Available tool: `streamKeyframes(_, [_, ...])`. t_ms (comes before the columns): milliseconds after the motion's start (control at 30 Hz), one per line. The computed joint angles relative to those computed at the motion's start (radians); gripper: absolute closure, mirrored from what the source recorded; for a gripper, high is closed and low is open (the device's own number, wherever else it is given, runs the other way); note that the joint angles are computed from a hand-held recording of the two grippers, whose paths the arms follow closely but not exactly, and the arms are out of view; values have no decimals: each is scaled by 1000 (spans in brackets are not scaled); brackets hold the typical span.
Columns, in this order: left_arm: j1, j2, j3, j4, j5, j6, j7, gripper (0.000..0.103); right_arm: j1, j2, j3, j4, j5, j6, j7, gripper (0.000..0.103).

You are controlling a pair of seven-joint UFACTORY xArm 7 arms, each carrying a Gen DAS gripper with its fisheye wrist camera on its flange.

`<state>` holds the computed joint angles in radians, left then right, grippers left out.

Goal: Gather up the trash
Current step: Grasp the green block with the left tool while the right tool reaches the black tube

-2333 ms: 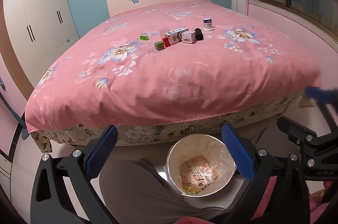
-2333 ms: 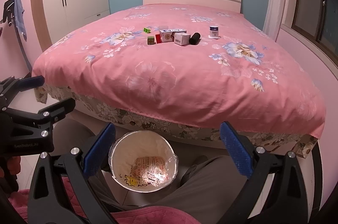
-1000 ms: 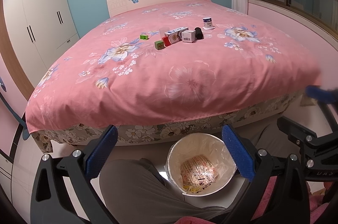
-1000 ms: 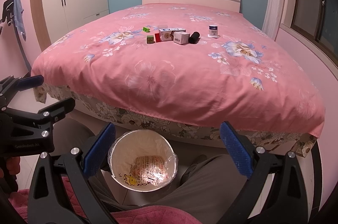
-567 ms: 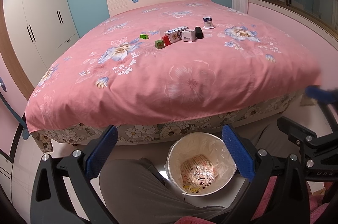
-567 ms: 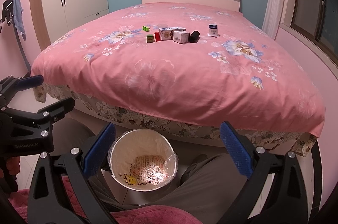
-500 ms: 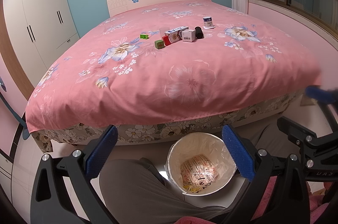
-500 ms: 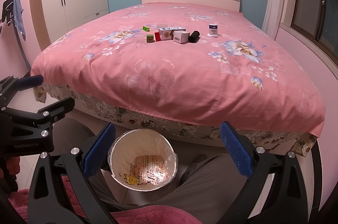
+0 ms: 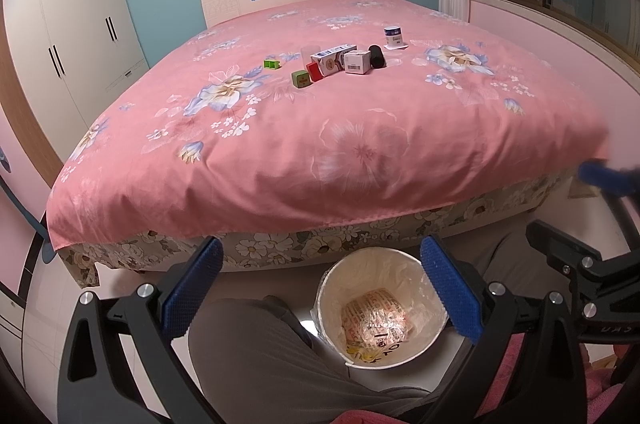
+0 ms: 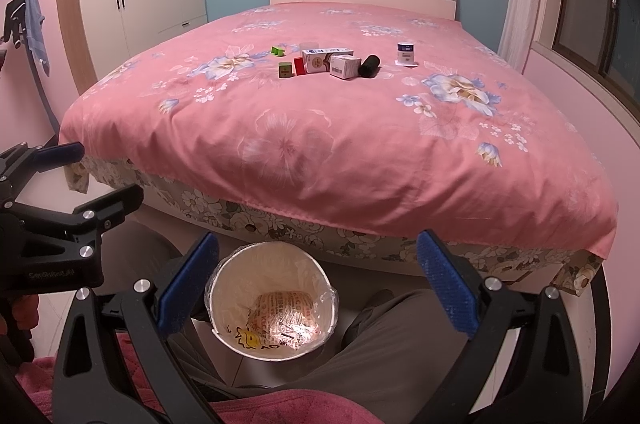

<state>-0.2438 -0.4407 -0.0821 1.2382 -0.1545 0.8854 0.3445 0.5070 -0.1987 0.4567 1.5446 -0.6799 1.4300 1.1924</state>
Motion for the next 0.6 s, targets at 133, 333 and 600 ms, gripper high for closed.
streamKeyframes(133, [-1, 38, 0, 33, -1, 6, 3, 2, -5, 11, -15, 11, 9, -14, -24, 7])
streamKeyframes(333, [7, 140, -11, 140, 8, 13, -21, 2, -28, 24, -54, 38, 11, -54, -74, 7])
streamKeyframes(600, [14, 350, -35, 378, 50, 61, -86, 2, -77, 77, -111, 134, -18, -84, -157, 7])
